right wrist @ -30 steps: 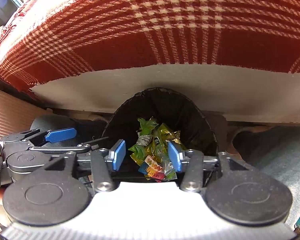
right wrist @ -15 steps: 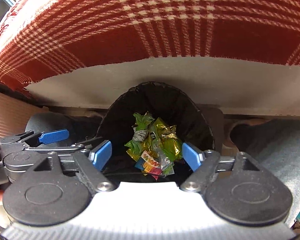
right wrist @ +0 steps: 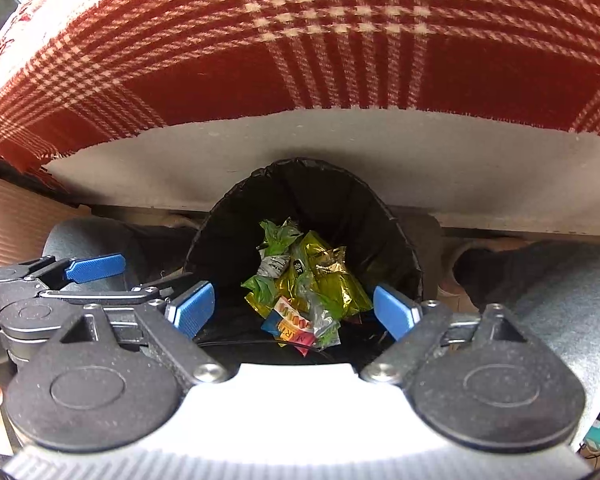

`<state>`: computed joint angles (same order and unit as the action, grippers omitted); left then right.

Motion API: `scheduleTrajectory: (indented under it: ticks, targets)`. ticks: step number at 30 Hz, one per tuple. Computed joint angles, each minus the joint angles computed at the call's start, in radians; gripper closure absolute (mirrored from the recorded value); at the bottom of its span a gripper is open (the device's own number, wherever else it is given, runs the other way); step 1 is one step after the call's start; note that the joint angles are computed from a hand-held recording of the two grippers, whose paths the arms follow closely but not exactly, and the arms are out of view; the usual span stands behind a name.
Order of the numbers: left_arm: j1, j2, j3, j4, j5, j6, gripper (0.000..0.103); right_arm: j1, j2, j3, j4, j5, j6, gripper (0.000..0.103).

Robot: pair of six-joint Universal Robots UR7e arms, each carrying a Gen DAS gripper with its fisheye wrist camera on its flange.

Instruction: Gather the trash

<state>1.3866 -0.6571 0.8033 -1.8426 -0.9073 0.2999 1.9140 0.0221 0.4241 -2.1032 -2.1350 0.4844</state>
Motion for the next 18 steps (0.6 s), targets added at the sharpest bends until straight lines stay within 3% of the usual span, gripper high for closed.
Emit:
scheduleTrajectory:
  ticks: [4,18]
  targets:
    - [-0.005,-0.001,0.013,-0.008,0.03,0.012,0.018,0.0,0.004,-0.007,0.003,0.002,-0.009,0.01]
    - [-0.001,0.017,-0.021,0.033,0.031,-0.003,0.018,-0.001,0.006,-0.011,0.01,0.001,-0.016,0.01]
